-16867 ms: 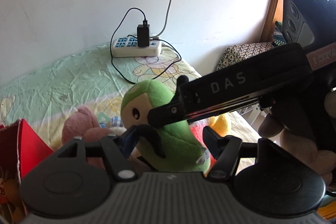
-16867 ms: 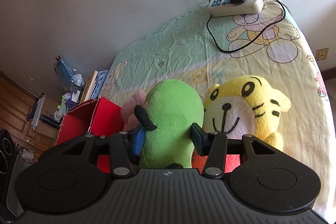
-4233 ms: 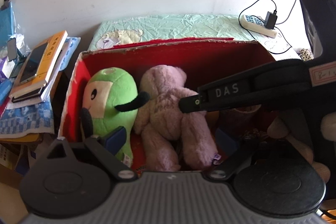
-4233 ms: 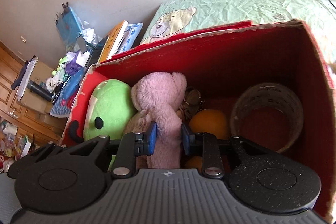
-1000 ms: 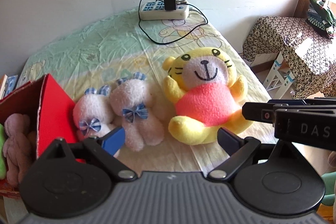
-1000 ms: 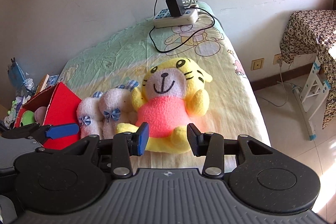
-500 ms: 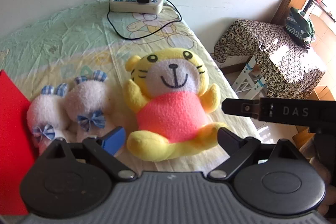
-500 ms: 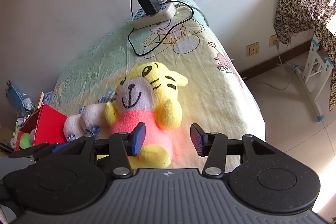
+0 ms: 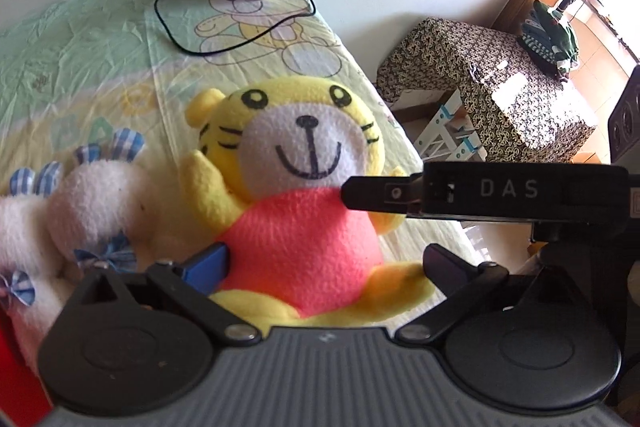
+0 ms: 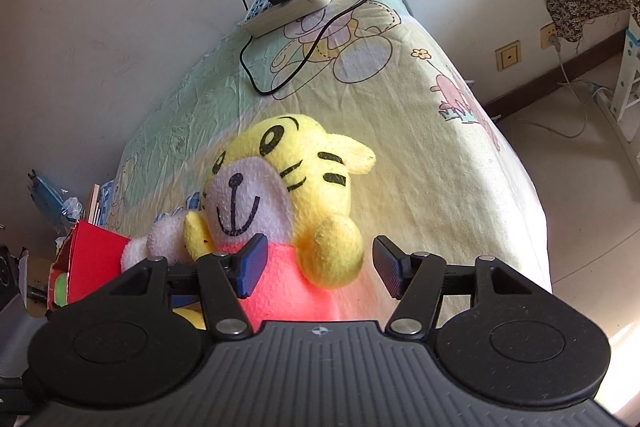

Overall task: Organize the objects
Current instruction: 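Close the right gripper on the yellow tiger plush's head, then lift the yellow tiger plush with the right gripper over the red box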

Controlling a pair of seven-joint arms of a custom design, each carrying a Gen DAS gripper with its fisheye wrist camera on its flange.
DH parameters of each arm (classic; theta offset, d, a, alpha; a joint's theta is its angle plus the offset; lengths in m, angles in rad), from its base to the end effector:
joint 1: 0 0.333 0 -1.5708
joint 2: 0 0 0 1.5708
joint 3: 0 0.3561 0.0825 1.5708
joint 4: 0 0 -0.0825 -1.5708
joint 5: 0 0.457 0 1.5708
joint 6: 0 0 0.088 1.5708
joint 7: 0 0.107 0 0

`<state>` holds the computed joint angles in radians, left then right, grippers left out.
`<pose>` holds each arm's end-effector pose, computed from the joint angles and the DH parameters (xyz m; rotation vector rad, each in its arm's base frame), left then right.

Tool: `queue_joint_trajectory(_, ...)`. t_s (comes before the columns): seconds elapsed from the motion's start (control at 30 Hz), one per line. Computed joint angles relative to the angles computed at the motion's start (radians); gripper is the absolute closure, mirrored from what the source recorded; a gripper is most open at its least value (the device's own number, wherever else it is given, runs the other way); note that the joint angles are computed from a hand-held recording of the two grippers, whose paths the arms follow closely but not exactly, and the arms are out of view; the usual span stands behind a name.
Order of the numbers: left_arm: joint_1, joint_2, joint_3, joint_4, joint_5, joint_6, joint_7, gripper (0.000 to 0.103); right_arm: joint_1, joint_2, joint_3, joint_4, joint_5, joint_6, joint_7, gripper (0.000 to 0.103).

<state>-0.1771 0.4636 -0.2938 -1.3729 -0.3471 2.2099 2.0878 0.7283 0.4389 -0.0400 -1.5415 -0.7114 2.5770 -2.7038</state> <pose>0.7417 -0.3357 0.5226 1.1535 -2.7550 0.8933 0.6145 0.5268 0.4711 -0.8700 2.1928 -0.2132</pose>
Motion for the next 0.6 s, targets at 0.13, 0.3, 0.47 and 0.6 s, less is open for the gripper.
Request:
queue_joint_trajectory(0.13,-0.002,0.027,0.0,0.029,0.001,-0.001,-0.002,0.001,-0.015,0.019,-0.01,-0.005,0.003,0.085,0.011,0.038)
queue_joint_trajectory(0.3,-0.007,0.085,0.01,0.101,0.016,-0.035,-0.073,0.001,-0.015,0.059,-0.036,0.019,0.034,0.176,-0.006,0.034)
queue_joint_trajectory(0.47,-0.006,0.104,0.01,0.12,0.032,-0.047,-0.107,0.004,0.01,0.081,-0.079,0.031,0.06,0.276,-0.025,0.054)
queue_joint_trajectory(0.6,0.003,0.086,0.001,0.092,0.027,-0.03,-0.088,0.004,0.037,0.074,-0.101,0.035,0.076,0.262,-0.049,0.061)
